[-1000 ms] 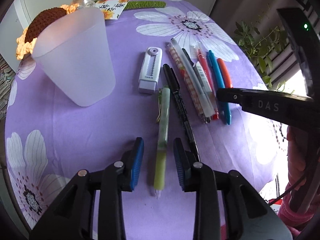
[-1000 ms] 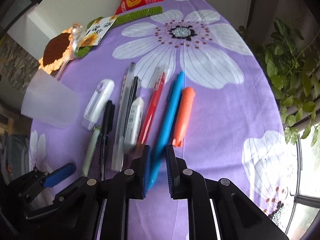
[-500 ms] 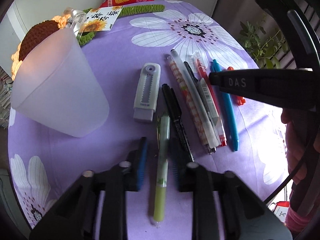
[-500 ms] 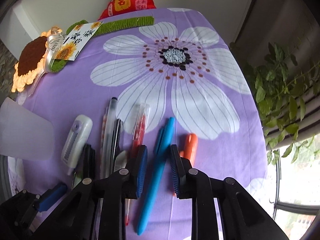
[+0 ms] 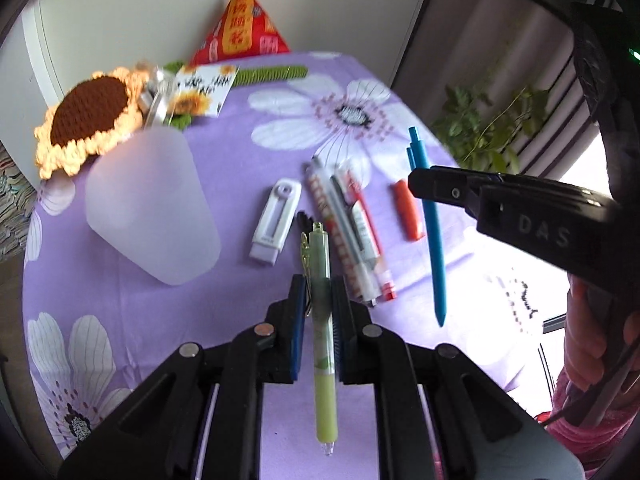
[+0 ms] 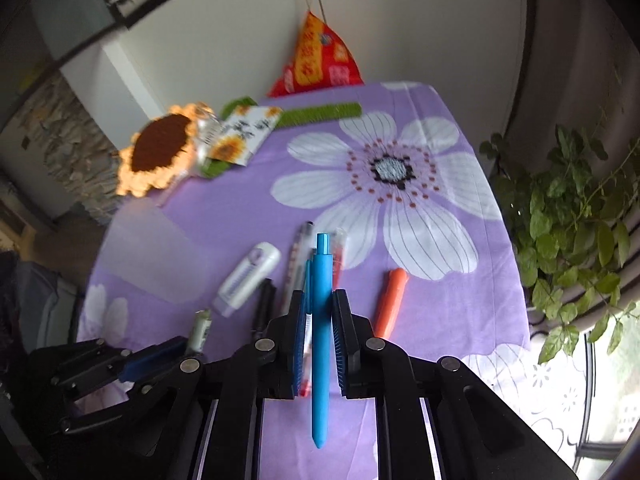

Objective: Organize stationery
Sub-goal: 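Drop the green pen into the frosted cup with left tool while right tool drops the blue pen in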

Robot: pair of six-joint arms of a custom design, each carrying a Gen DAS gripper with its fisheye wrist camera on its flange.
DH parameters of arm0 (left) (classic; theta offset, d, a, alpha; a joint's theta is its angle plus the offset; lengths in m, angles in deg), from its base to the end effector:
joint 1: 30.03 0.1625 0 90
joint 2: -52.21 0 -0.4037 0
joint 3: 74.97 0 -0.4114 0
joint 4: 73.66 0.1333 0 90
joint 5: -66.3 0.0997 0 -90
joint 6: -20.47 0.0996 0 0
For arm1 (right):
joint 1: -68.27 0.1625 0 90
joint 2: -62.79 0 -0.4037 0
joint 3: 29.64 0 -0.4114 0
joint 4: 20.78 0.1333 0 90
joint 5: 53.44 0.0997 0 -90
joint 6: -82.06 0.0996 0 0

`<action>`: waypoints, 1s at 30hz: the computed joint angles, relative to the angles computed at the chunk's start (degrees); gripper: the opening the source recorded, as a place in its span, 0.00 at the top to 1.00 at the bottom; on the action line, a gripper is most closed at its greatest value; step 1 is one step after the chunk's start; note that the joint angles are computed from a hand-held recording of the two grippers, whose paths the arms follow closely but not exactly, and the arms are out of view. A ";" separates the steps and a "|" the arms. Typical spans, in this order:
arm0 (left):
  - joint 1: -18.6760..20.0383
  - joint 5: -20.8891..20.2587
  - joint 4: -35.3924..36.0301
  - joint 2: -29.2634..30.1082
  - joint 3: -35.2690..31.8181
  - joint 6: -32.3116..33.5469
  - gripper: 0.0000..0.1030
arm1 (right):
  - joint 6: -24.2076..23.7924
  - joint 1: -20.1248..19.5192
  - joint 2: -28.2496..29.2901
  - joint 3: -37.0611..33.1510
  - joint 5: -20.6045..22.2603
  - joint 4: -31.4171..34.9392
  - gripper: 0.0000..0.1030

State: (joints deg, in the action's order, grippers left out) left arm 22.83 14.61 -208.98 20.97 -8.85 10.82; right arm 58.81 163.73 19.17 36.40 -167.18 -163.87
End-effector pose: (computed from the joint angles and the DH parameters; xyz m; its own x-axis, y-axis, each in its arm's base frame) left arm -0.3244 -0.7514 0.0778 -0.7831 0.2474 -0.5707 0.4691 0.8373 -0.2808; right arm 0.1694 -0.7923 0.2565 -0.8229 -0.2302 0.5195 -0.4426 0.8330 -0.3320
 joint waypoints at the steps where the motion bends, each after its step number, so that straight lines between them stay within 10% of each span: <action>1: -0.17 -0.14 -1.17 -0.30 0.42 0.48 0.90 | -0.64 0.30 -0.93 1.22 0.73 -1.18 0.87; 19: -0.44 10.00 -26.11 -1.78 -0.87 9.56 0.90 | -5.48 4.21 0.61 -0.68 15.41 -8.18 0.87; 30: 3.11 5.46 -34.17 1.45 -5.87 13.14 0.91 | -0.92 4.82 10.82 -11.31 19.67 -11.90 0.86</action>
